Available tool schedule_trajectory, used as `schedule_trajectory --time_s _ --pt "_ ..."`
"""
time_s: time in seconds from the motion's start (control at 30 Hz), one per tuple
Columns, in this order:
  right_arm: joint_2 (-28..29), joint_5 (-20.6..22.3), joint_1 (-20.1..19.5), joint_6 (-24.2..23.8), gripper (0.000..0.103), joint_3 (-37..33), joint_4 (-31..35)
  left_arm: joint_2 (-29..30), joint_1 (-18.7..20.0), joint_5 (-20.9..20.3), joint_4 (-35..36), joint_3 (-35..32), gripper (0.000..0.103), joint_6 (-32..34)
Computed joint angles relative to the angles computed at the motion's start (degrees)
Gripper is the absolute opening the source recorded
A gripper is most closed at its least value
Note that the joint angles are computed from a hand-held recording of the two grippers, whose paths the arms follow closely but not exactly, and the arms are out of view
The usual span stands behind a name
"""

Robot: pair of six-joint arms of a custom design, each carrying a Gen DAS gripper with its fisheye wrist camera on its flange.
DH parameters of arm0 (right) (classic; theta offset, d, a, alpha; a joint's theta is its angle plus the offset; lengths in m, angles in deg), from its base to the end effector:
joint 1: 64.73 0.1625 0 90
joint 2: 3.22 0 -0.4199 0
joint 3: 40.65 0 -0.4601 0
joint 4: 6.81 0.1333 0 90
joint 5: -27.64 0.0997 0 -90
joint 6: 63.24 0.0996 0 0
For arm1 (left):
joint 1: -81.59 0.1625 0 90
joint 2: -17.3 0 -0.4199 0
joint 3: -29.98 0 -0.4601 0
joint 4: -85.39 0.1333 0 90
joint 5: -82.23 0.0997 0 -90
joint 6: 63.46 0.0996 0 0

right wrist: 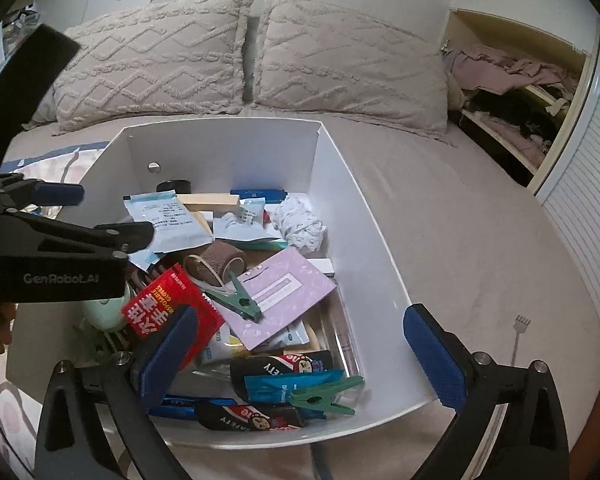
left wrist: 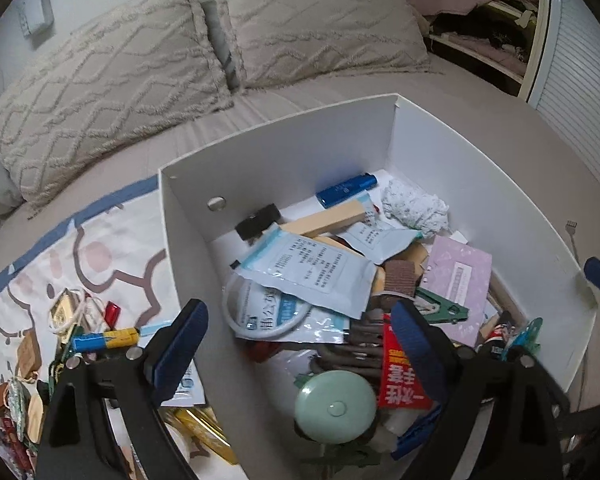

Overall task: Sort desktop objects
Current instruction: 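Open the left gripper to drop the white packet while the right releases the green clip, then withdraw both open tools from the shoebox back over the cluttered pile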

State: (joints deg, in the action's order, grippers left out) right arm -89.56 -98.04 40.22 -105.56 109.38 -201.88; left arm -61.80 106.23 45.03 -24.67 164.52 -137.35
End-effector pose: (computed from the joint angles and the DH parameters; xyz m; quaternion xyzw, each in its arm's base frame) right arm 0.1653 -0.3275 0.1743 0.3318 -0.8335 0.2590 0.3580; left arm -0.2630 -0.3545 0.0891 0.0713 0.8610 -0.3023 0.4026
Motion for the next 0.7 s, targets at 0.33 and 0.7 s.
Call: schedule_trajectory --time_s 0.33,0.7 --pt "1.18 -1.64 0.14 0.27 0.102 -0.14 -1.50 -2.01 -2.84 1.29 -3.07 2.75 0.103 1.68" --pt "1.66 -0.77 0.04 2.51 0.103 0.09 -3.19 -7.11 -5.12 2.30 2.39 5.11 0.103 -5.15"
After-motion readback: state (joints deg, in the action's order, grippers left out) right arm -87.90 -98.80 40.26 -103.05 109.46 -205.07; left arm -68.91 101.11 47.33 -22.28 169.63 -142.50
